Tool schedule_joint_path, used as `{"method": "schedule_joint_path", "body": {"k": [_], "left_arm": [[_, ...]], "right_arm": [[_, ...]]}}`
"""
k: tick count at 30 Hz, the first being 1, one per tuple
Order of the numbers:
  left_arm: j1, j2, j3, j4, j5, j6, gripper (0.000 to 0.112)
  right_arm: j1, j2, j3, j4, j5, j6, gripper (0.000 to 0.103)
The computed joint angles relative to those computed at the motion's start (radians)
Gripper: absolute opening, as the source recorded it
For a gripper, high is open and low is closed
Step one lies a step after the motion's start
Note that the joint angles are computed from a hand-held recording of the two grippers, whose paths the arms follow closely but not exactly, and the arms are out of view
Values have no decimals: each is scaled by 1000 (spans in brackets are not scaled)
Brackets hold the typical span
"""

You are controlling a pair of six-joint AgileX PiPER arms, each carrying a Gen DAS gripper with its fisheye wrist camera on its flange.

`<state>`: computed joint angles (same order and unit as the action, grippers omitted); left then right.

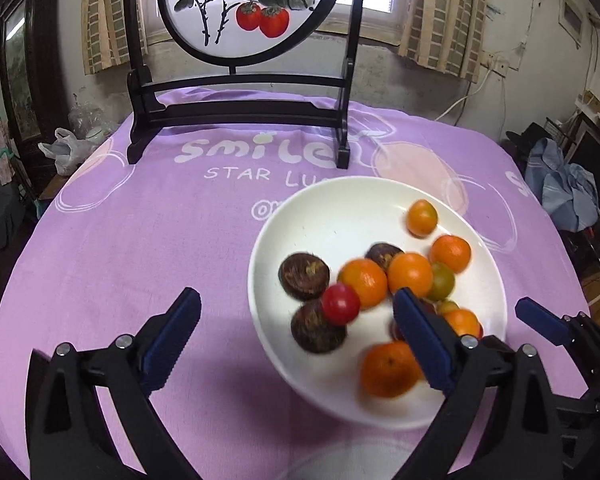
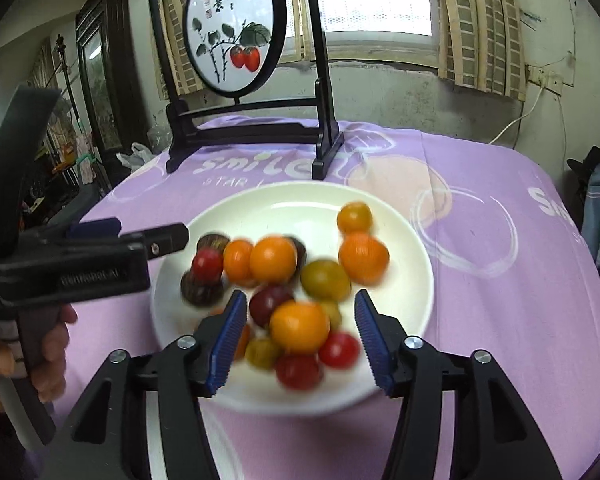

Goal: Organize fruits

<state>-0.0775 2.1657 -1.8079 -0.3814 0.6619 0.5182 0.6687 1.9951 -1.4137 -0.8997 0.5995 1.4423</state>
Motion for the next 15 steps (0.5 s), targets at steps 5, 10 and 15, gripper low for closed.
{"method": "schedule_joint_path", "body": {"k": [5,10,15], "left_arm": [[25,-150,250,-128,-86,187,95],[63,-295,512,-310,-177,425,98],[110,-361,673,-455,-204,614,98]], "right_arm": [[98,-68,115,-100,47,160,70],[204,-94,194,-144,131,293,76],[250,-105,248,-151,160,406,78]]}}
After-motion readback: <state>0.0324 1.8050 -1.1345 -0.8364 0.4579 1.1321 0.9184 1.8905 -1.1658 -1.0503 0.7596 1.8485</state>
